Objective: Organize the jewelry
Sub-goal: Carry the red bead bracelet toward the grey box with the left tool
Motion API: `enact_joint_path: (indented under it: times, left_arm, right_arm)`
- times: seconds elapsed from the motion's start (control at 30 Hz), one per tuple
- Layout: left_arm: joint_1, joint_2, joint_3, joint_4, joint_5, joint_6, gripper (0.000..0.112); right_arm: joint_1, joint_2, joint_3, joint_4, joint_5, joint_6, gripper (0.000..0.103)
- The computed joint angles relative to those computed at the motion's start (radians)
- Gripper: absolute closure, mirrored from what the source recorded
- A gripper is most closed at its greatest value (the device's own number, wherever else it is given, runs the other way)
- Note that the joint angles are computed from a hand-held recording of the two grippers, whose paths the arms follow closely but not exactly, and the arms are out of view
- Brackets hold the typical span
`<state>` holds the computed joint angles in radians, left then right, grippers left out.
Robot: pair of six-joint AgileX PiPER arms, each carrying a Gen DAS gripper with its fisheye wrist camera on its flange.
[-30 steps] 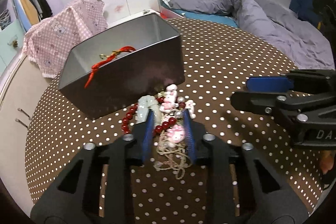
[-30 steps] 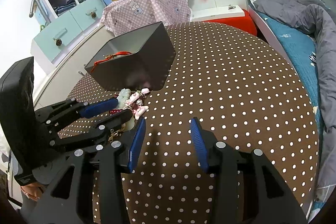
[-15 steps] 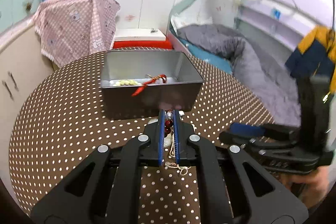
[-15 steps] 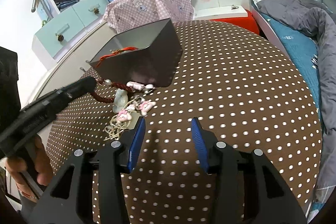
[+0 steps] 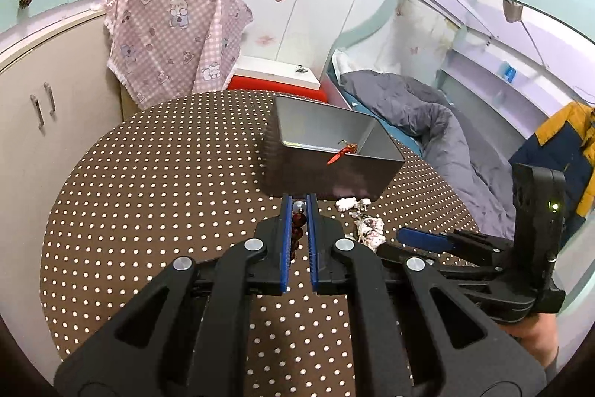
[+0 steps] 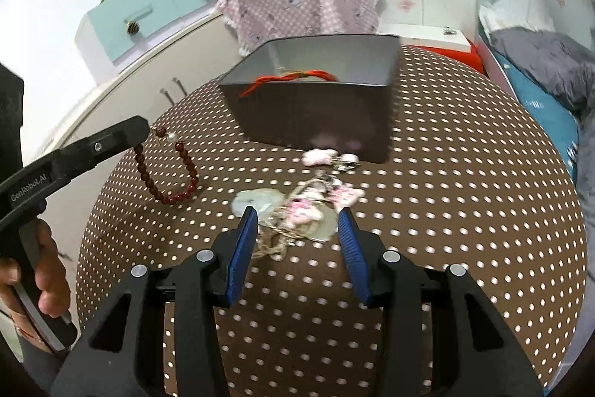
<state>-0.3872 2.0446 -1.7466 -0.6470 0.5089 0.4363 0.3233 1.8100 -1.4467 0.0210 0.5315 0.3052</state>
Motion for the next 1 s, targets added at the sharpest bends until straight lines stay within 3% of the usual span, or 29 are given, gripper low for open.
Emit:
enact_joint_path:
  times: [0.17, 0.23, 0.33, 0.7, 0.83, 1.0]
  left_arm:
    - [0.008, -0.009, 0.023, -0.020, 0.006, 0.024, 0.104]
    - [0.009, -0.013, 0.028, -0.020, 0.005, 0.030, 0.104]
    - [0.014, -0.013, 0.028, -0.029, 0.010, 0.041, 0.104]
    - [0.008, -0.010, 0.016, -0.010, 0.018, 0.030, 0.104]
    - [0.003, -0.004, -0.002, 0.022, 0.010, -0.011, 0.104]
    - [0.004, 0.013, -0.037, 0.038, 0.017, -0.030, 0.104]
  right_arm:
    - [0.056, 0.054, -0.074, -0.263, 0.083, 0.190, 0.063]
    - [0.040, 0.038, -0.049, -0.225, 0.047, 0.174, 0.064]
    - [0.029, 0.012, -0.012, -0.284, 0.014, 0.250, 0.067]
    - [0.021, 0.044, -0.069, -0.283, 0.063, 0.214, 0.069]
    - [0.017, 0.089, -0.151, -0.259, 0.098, 0.177, 0.069]
    - [0.029, 0.194, -0.308, -0.255, 0.202, 0.176, 0.069]
